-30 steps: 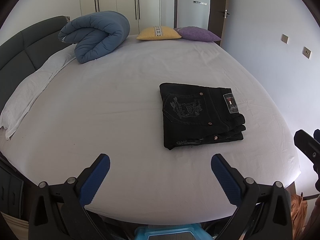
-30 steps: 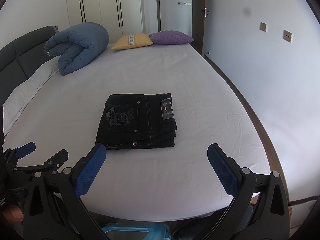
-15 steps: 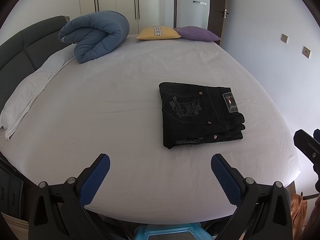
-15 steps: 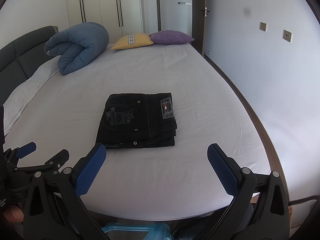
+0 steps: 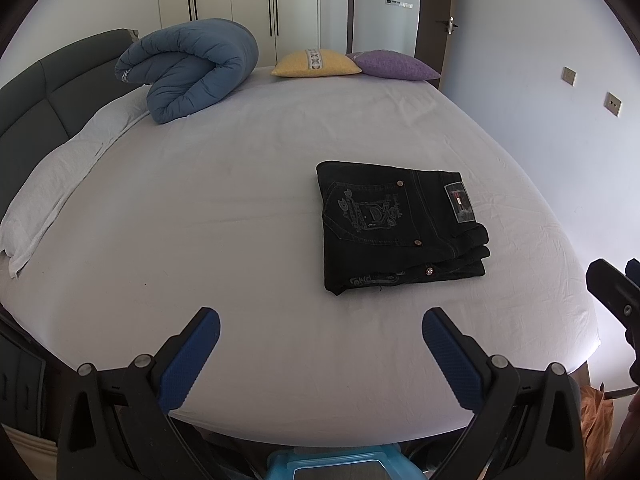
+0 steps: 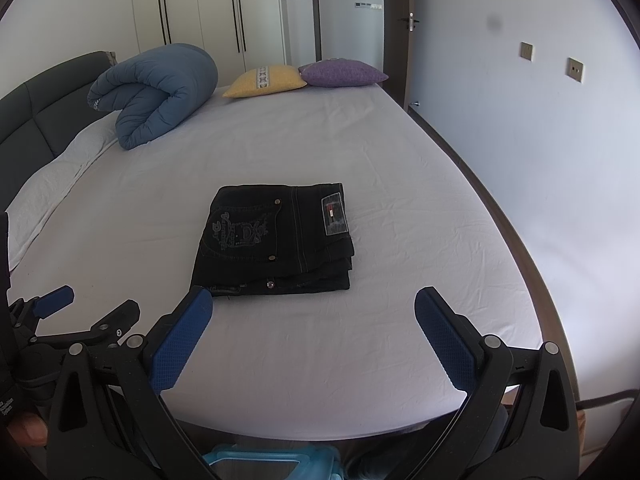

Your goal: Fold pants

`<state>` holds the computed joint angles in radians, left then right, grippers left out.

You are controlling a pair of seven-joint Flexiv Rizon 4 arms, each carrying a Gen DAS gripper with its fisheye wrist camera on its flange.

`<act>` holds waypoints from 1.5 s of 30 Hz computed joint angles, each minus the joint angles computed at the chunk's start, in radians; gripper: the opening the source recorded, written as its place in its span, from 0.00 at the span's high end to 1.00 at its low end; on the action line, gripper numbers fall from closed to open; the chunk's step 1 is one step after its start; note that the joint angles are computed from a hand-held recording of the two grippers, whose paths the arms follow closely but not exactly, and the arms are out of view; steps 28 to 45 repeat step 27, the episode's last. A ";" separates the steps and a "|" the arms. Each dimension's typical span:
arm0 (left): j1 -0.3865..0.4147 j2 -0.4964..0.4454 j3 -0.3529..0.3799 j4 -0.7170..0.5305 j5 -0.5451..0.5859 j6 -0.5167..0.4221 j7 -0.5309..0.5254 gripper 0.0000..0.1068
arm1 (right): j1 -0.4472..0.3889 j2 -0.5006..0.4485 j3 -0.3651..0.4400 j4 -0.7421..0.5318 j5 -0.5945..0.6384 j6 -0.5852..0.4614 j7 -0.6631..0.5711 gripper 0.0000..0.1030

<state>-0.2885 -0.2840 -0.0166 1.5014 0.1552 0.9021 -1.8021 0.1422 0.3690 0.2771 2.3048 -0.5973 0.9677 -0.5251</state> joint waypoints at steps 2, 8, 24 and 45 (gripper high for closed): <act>0.000 -0.001 0.000 -0.001 0.000 0.000 0.000 0.04 | 0.000 0.003 0.003 0.004 0.000 -0.001 0.004 0.00; 0.002 -0.001 -0.001 0.000 -0.003 0.001 0.003 0.04 | 0.002 0.003 0.001 0.003 0.003 -0.002 0.001 0.00; 0.010 -0.005 -0.003 0.009 -0.031 0.007 0.019 0.04 | 0.001 0.005 0.000 0.004 0.007 -0.001 -0.004 0.00; 0.008 -0.006 -0.001 0.006 -0.025 0.007 0.019 0.04 | 0.002 0.005 0.001 0.003 0.009 -0.002 -0.004 0.00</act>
